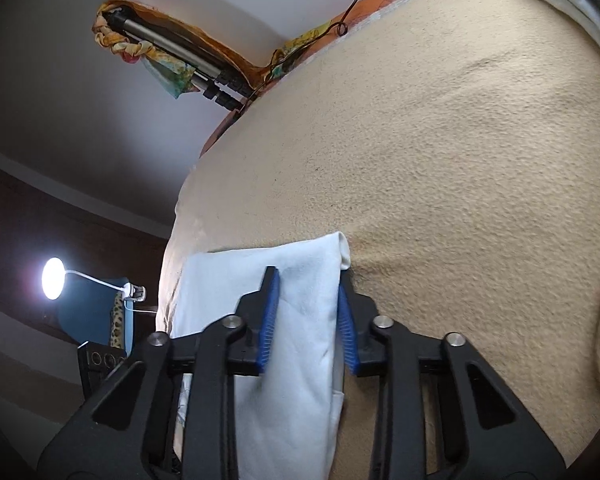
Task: Fold small clothes
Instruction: 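Lift the folded shirt with the left tool and carry it toward the black bag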
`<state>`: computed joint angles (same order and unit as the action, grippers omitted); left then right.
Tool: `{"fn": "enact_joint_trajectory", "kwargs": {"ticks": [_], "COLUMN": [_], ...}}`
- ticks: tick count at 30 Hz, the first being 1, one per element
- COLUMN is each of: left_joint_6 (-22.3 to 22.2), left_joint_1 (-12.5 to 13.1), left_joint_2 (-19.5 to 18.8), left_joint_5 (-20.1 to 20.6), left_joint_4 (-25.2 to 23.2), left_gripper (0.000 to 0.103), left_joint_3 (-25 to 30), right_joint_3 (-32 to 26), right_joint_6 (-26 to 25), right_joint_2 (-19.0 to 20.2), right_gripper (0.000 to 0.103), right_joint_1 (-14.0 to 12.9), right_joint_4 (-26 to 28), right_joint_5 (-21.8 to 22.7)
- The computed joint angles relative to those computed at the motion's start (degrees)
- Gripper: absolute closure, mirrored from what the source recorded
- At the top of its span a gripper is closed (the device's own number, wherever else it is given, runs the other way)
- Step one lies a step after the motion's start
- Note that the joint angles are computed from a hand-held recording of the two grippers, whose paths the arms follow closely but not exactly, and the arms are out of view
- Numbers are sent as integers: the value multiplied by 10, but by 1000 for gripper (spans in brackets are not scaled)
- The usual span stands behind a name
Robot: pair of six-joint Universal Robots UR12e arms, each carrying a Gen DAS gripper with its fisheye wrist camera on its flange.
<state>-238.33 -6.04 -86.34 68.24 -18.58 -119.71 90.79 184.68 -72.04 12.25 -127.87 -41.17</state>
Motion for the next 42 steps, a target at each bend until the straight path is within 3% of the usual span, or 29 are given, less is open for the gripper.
{"fn": "enact_joint_trajectory", "kwargs": {"ticks": [2,10,20,31,42], "left_joint_6": [18,71,84,134,184], "left_joint_1": [-5,-21,-37,-63,-94], "left_joint_2": [2,1,-21,-73,-158], "left_joint_5": [13,49,41,21,10], "left_joint_4": [-5,-6,18,14,-1], "left_gripper": [88,91,92,92,92], "left_joint_3": [4,22,53,125,238], "right_joint_3": [-2,-8,-16,-8,-5], "right_joint_6": [-4,-25,-42,-16,-23], "right_joint_2": [-2,-18,-36,-57,-69], "right_gripper": [93,96,97,97,97], "right_joint_1": [2,12,10,-36,-87], "right_joint_4": [-2,-19,-32,-66,-88], "right_joint_5": [-12,-49,-60,-72,-102]}}
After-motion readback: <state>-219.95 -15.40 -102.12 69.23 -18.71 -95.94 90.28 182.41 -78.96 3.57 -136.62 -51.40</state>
